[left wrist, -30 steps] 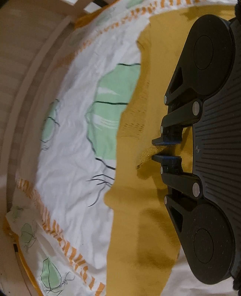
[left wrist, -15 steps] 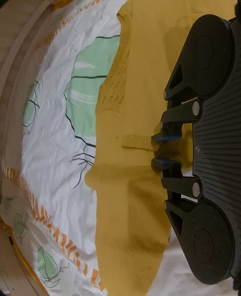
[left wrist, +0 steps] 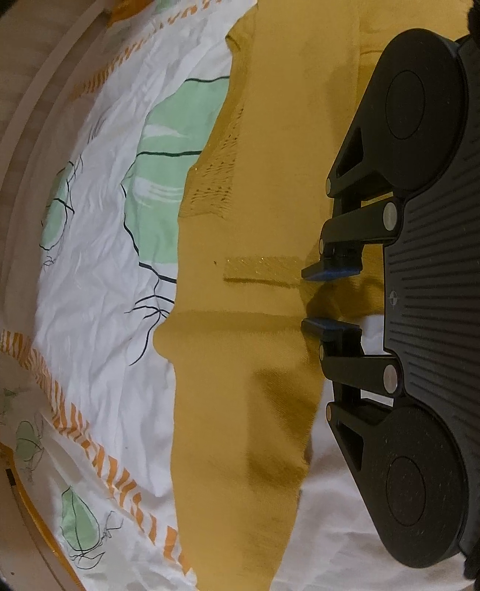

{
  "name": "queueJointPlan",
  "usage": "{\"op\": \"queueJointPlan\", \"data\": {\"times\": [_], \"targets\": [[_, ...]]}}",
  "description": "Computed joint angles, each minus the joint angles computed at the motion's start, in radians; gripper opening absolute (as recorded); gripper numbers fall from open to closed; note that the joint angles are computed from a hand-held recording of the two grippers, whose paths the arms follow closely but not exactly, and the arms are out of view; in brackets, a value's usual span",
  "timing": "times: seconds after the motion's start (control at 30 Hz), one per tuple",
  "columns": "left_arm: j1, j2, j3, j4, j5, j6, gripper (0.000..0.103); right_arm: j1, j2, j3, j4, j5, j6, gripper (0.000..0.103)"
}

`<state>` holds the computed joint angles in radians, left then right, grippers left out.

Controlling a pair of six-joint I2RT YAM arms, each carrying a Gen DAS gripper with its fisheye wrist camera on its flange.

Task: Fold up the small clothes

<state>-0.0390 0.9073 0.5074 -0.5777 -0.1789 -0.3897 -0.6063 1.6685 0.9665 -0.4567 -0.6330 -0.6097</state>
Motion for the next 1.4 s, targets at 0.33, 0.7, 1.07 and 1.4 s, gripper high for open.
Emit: {"op": "queueJointPlan", "data": {"times": [0.33,0.7,1.07,1.4], "targets": [[0.231,-0.153,-0.048,-0.044,0.123,0.14,0.021,-0.008,-0.069,-0.047,0.009,-0.126,0.012,0.094],[0.648,-0.217,-0.031,-0.081,0.358,0.345,0.025,0.025,-0.105,-0.104,-0.047,-0.18,-0.024,0.095],[1.159,-0.051,0.005,-0.015,0.645,0.478,0.032,0.083,-0.177,-0.155,-0.18,-0.281,-0.073,0.098],[1.469,0.167,0.058,0.17,0.774,0.508,0.067,0.237,-0.395,-0.343,-0.046,-0.217,0.141,0.099]]}}
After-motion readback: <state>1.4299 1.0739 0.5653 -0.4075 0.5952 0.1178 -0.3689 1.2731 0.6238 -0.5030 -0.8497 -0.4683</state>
